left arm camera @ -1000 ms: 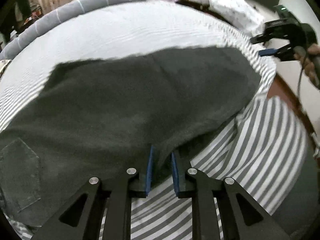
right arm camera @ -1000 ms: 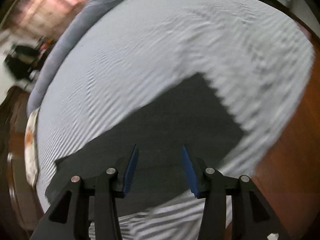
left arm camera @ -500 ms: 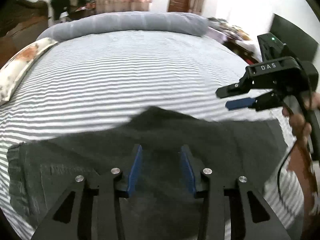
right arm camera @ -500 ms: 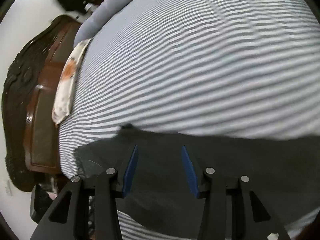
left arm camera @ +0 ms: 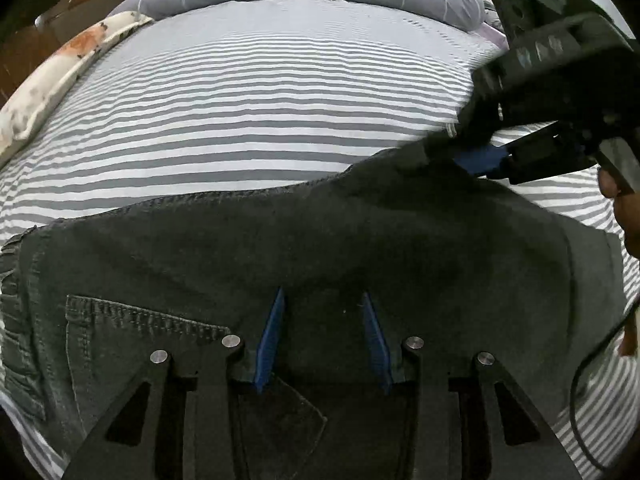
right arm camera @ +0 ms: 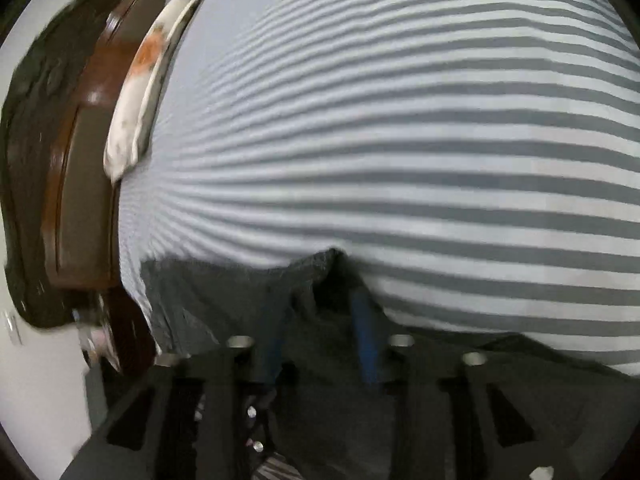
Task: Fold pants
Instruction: 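Open the left tool over the jeans while the right tool moves in above them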
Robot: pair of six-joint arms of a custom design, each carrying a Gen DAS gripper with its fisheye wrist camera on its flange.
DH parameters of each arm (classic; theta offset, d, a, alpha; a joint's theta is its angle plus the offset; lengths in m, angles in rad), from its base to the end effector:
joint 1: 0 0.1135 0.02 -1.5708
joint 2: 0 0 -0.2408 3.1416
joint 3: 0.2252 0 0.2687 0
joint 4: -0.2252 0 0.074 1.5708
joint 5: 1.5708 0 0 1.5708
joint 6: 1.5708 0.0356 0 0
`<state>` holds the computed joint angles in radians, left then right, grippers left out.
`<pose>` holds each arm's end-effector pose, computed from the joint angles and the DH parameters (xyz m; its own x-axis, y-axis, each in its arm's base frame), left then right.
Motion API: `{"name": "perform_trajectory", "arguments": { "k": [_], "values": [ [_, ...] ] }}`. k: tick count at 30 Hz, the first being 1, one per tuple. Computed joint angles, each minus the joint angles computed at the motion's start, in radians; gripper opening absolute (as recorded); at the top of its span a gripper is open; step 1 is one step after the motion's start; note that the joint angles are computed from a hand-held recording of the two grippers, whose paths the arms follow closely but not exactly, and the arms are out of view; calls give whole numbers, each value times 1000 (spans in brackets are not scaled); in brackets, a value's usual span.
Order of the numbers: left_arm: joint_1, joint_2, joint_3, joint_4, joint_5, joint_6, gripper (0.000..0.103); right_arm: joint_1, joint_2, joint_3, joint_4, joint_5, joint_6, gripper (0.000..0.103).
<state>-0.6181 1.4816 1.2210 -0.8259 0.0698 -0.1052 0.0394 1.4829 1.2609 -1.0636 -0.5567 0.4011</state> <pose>0.2578 -0.1863 0.2469 -0.7807 0.4266 -0.4565 0.5255 0.8436 -0.1103 0.2959 0.0305 0.2542 -0.9538 0.2942 -0.0611 0.2068 0.7904 0.5766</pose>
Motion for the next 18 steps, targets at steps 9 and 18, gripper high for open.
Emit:
{"name": "perform_trajectory", "arguments": {
  "k": [9,18],
  "values": [
    [96,11,18,-54,137,-8,41,104,-230,-233,27,12,-73,11],
    [69,-26,-19,-37,93,12,41,10,-201,-246,181,-79,-13,31]
  ]
}}
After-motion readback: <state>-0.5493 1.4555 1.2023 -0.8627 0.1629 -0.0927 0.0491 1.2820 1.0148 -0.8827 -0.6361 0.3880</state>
